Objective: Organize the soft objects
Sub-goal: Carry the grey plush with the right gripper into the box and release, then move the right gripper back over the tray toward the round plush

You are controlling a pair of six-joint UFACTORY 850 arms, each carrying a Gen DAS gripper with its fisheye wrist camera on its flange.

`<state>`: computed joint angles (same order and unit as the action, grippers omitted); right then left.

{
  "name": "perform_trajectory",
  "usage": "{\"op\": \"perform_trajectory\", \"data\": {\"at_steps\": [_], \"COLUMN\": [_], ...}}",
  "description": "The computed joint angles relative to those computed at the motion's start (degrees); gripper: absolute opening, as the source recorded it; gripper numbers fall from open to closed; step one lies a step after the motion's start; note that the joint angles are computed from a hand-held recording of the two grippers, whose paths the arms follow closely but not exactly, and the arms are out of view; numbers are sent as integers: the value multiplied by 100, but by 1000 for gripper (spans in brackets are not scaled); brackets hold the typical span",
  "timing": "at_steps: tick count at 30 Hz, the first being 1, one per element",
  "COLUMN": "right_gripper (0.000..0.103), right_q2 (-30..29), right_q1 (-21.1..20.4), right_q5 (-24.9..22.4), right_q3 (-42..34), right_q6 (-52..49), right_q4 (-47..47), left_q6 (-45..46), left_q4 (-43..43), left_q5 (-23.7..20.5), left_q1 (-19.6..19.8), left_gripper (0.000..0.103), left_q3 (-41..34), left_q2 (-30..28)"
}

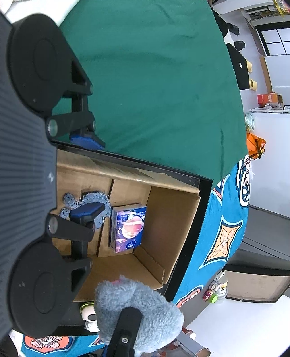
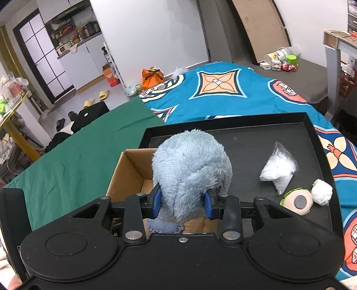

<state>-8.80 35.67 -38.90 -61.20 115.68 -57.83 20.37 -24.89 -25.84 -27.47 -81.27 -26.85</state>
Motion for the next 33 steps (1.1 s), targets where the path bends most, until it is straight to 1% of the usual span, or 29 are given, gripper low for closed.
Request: {"op": "perform_trajectory", "data": {"at_steps": [2,4,5,7,9,10,16,20,25,27,33], "right_gripper": [37,38,41,44,51,57,57,57,57,57,58], "right_q2": [-38,-66,-83,-97,-85,-68,173,351,560,627,826], "right_q1": [-4,-7,-9,-10,8,14,40,30,23,23,-23], "right_q5": [47,113,143,179,165,147,-27,-110,-156,-157,-148], "right_q3": [-36,-62,-83,-98,-103,-101,132,352,626,724,1013], "right_q6": [-80,-178,-242,-315,-345,-343,-136,-27,56,93,212], "right_q4": [44,120,189,276,299,333,265,293,377,392,385], "left_q6": [-38,2,41,-36,-6,-6,-83,-266,-420,-446,-634], "left_q4": [58,24,-32,79,35,32,77,343,540,553,701], "left_q5": [54,73,8,64,74,71,152,185,152,140,38], "left_q1": [-7,0,19,12,24,28,28,-22,-55,-61,-86], "left_gripper": [46,33,23,15,14,14,14,15,16,18,20], "left_q3": [12,17,-8,5,11,12,59,73,44,33,-48], "left_q2": [-5,-24,-54,-52,-40,-40,21,47,51,48,27]}}
